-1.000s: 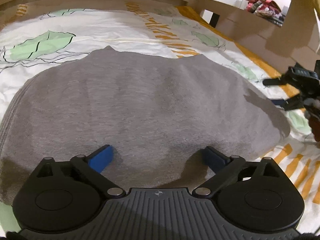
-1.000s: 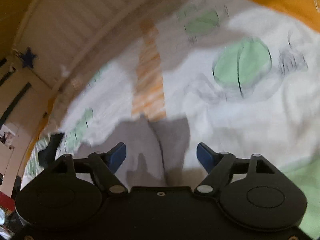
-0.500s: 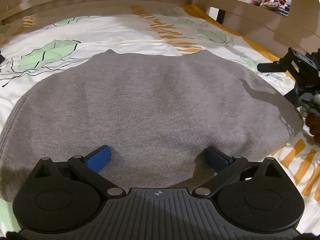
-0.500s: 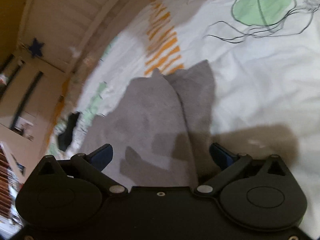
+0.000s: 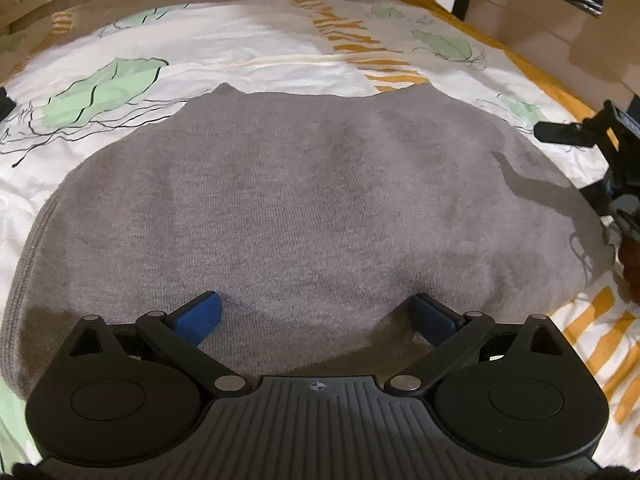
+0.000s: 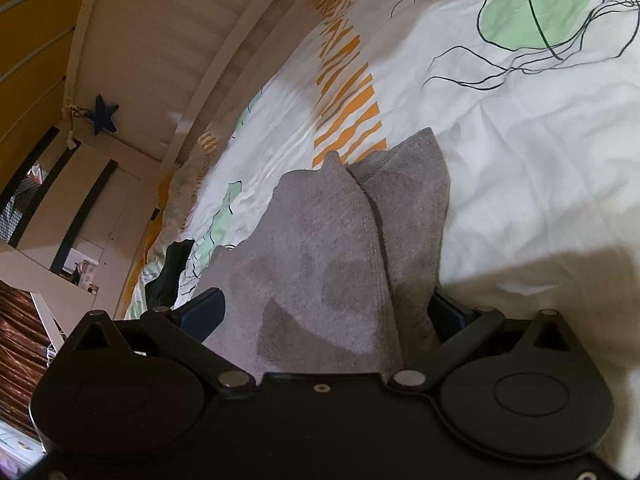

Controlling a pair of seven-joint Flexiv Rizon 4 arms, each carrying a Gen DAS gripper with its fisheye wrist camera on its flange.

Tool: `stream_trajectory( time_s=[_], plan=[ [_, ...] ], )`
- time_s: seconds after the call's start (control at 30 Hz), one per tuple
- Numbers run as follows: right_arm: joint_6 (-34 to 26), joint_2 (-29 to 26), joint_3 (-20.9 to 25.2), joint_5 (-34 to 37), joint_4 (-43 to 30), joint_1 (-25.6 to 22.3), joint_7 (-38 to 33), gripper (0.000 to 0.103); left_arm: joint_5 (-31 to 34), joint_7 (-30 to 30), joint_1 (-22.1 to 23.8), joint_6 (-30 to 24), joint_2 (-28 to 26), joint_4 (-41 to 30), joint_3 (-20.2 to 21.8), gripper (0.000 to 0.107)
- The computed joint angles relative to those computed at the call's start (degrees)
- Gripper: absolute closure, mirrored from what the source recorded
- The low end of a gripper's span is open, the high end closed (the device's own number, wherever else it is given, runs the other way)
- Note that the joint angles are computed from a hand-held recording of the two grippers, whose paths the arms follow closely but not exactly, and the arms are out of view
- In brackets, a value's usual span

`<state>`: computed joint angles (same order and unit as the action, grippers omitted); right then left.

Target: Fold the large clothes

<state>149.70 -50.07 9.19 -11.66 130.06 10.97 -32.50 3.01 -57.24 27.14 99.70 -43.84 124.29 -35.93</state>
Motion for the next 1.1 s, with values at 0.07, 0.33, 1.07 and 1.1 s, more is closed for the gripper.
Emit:
stream_trajectory(
  time_s=[0.07,0.33,1.07,1.1],
  plan=[
    [-0.04,0.06,0.01,0.08,0.01,0.07,0.06,0.0,-0.59,-0.78,0.42,-0.42,0.73,0.3,-0.71,0.011],
    [-0.08,0.09,0.0,-0.37,0.12,-0.2,0.13,0.0,-0.42,-3.53,1.29,1.27,1.56,-1.17,-3.78,0.016],
    [0.36,-0.06,0.25,-1.35,0.37,-0.65,0.92,0.0,-5.58,-9.98,-20.12,3.15,-5.12,-16.12,13.46,0.075],
    [0.36,-0.06,0.24,-1.32,0.37,-0.61,0.93,0.0,-5.54,-10.32,-19.79,3.11,-5.13,-16.05,13.13,0.075]
  ],
)
